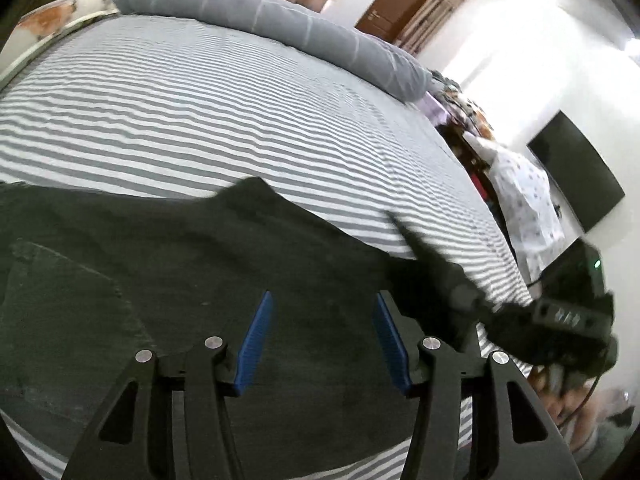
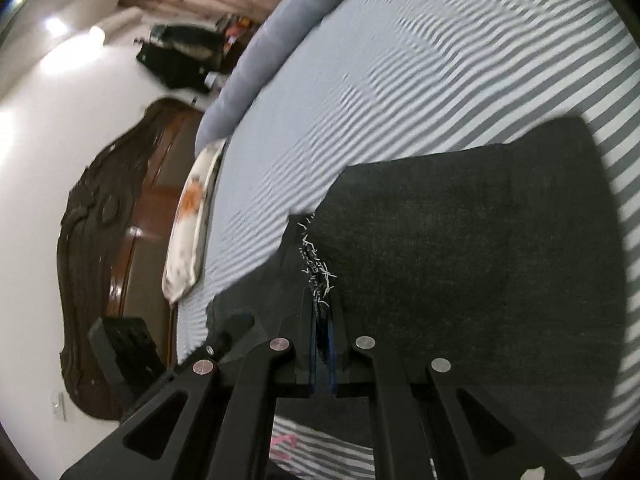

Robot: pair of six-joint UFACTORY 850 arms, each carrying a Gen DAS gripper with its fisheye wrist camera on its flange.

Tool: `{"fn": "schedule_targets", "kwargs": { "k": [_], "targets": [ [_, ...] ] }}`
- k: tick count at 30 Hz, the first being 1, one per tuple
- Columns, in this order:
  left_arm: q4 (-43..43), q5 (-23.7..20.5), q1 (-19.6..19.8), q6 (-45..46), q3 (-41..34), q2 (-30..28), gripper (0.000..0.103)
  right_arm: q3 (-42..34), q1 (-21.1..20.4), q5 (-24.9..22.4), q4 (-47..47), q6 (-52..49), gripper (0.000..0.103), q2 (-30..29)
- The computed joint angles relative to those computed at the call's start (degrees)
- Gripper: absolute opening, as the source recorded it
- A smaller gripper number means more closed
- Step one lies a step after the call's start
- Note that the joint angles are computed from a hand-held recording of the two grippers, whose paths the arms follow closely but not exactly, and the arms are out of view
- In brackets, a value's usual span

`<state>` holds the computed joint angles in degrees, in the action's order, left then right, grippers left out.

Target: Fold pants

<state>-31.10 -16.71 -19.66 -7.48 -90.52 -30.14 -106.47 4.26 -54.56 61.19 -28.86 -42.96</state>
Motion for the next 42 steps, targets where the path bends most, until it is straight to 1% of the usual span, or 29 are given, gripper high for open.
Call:
{"fn": "schedule_targets", "kwargs": {
  "k": [2,3,6,7,9,11,12,13,15,16,17,19,22,23,24,26,29,32,33,35,39,42],
  "targets": [
    [-2.08,1.07,0.47,1.28,1.11,0.8,0.054,-0.39,1.67,-0.81,-0.34,-0.06,0.006,-0.85],
    [-0.98,1.59,0.65,-0.29,1.58,1.12,0.054,-0.48,2.33,-0.95,-0.94,0.0,0.006,-1.08],
    [-3.36,2.39,1.57,0.95,3.05,2.02,0.054,-0.06,4.2,-0.93,-3.8,-0.18,0.006,-1.3],
    [-2.76,2.67,1.74,0.24,3.54,2.3,0.054,0.41,4.66,-1.08,-4.29,-0.17,0.006,-1.31],
    [2.04,2.7,1.7,-4.1,3.49,2.27,0.054,0.92,5.24,-1.21,-4.94,0.03,0.006,-1.45],
    [2.39,2.65,1.72,-4.0,3.35,2.03,0.054,1.59,5.91,-0.63,-6.7,0.17,0.006,-1.34],
    [4.1,2.49,1.63,-5.4,2.97,1.65,0.054,1.91,6.17,-0.48,-7.46,0.27,0.006,-1.34],
    [6.24,2.09,1.51,-7.59,2.58,1.32,0.054,2.16,6.42,-0.1,-8.12,0.42,0.008,-1.38],
    [5.75,0.96,1.41,-7.06,1.54,0.38,0.054,1.9,6.83,-0.12,-10.28,1.49,0.01,-1.83],
    [6.86,0.64,1.24,-8.12,1.14,0.1,0.054,1.46,7.07,-0.52,-11.55,2.45,0.015,-2.14],
    [7.47,0.42,1.03,-8.43,0.61,-0.26,0.054,1.27,7.24,-0.97,-12.49,3.31,0.021,-2.24],
    [8.43,0.45,0.57,-8.56,-0.2,-0.69,0.054,1.8,7.11,-1.18,-11.91,2.6,0.028,-1.61],
    [4.56,0.23,-0.1,-4.25,-1.16,-1.26,0.054,3.1,6.09,-0.72,-12.81,0.81,0.028,0.54],
    [3.63,-0.06,-0.56,-2.51,-1.9,-1.78,0.054,3.68,5.75,0.15,-13.35,0.58,0.028,1.42],
    [4.74,-0.45,-0.9,-2.75,-2.3,-2.0,0.054,4.02,5.41,1.49,-14.53,0.89,0.028,2.19],
    [10.43,-2.25,-2.07,-5.34,-4.28,-3.4,0.054,4.57,4.5,4.91,-17.93,1.5,0.029,3.82],
    [16.78,-5.42,-3.41,-7.96,-6.59,-5.32,0.054,2.96,2.53,7.18,-22.22,4.49,0.028,3.82],
    [25.49,-11.75,-4.73,-12.36,-10.38,-8.57,0.054,-0.25,1.51,10.0,-27.95,10.0,0.028,2.02],
    [28.28,-14.42,-5.11,-13.86,-11.83,-9.8,0.054,-1.84,1.46,10.41,-29.95,11.79,0.028,0.97],
    [31.08,-18.41,-5.6,-14.51,-13.9,-11.7,0.054,-5.32,1.18,10.6,-33.49,15.28,0.028,-1.56],
    [34.3,-19.61,-6.22,-14.42,-14.55,-12.31,0.054,-11.67,1.08,9.3,-38.09,19.98,0.028,-6.49],
    [32.25,-19.43,-5.75,-12.93,-14.31,-12.06,0.054,-14.85,0.56,6.87,-39.22,21.24,0.026,-9.08]
  ]
}}
